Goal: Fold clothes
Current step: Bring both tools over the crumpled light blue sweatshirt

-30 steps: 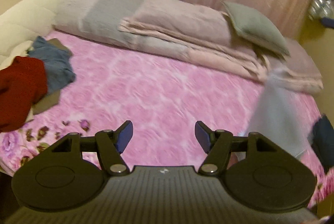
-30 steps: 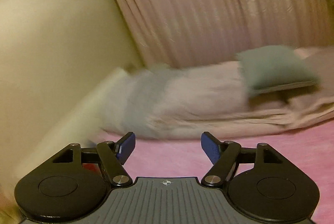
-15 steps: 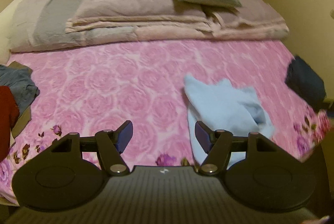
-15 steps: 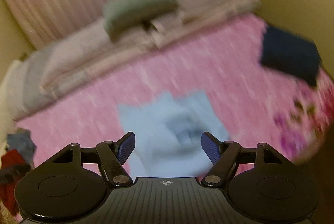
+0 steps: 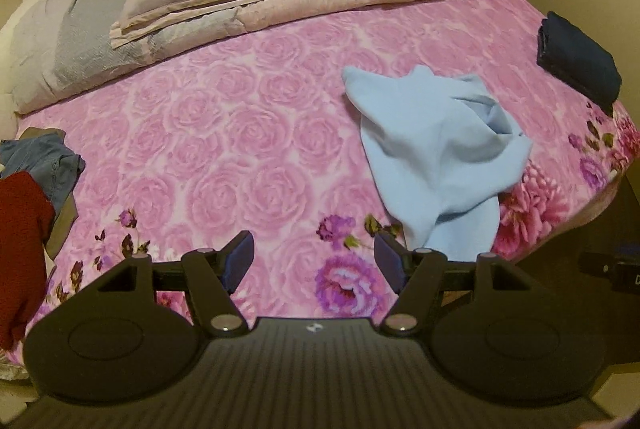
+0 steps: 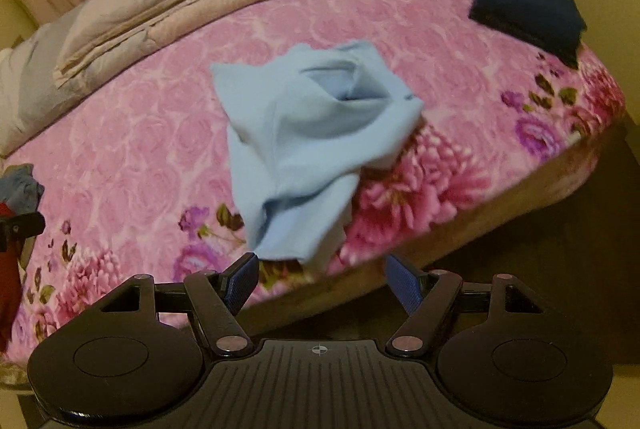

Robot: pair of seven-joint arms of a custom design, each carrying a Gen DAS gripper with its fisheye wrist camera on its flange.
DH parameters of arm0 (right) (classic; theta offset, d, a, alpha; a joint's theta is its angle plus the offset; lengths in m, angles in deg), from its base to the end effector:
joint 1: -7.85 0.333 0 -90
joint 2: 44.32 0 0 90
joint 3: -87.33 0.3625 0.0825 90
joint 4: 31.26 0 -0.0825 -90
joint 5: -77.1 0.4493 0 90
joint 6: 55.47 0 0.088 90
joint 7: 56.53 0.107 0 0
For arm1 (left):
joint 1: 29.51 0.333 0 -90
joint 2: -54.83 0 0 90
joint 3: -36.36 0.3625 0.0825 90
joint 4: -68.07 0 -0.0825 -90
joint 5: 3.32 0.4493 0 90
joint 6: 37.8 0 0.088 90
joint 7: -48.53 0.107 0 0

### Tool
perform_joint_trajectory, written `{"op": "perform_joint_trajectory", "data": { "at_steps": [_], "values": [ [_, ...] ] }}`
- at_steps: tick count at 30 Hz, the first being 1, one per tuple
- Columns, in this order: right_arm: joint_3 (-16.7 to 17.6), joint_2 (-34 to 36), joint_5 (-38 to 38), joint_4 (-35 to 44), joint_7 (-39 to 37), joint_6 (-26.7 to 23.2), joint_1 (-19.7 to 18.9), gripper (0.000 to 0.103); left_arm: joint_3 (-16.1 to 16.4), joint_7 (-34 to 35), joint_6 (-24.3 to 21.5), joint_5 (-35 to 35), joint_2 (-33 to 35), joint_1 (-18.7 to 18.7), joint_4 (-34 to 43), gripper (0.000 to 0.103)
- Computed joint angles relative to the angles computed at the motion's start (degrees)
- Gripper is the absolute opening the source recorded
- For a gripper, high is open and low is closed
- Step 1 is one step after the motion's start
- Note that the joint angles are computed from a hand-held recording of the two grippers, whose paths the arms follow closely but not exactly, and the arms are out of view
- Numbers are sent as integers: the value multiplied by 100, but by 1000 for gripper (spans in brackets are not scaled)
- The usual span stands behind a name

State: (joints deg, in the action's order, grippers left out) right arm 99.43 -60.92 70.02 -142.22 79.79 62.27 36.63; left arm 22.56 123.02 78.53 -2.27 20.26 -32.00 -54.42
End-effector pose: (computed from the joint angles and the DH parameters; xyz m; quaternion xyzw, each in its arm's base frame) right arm 0.4135 0.3708 0.6856 -0.6706 0.7092 -0.0942 0.1960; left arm 0.4166 -0.1560 0.7154 -0.6813 0.6881 -0.1679 0.1846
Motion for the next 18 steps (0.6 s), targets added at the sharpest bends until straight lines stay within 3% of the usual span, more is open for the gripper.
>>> {"op": "perform_joint_trajectory", "data": {
  "at_steps": [7,13,18],
  "values": [
    [-57,43,-119,87,-222,152,-49,73,-86,-190,66,122,49,76,87,63],
    [-308,229,122,220,-1120,339,-144,73,-323,-784,77,369,388,146,368,63],
    [-616,361,439,321,-2096,388,-388,74,-650,-1702,-119,796,1028,103,895,63]
  ]
}}
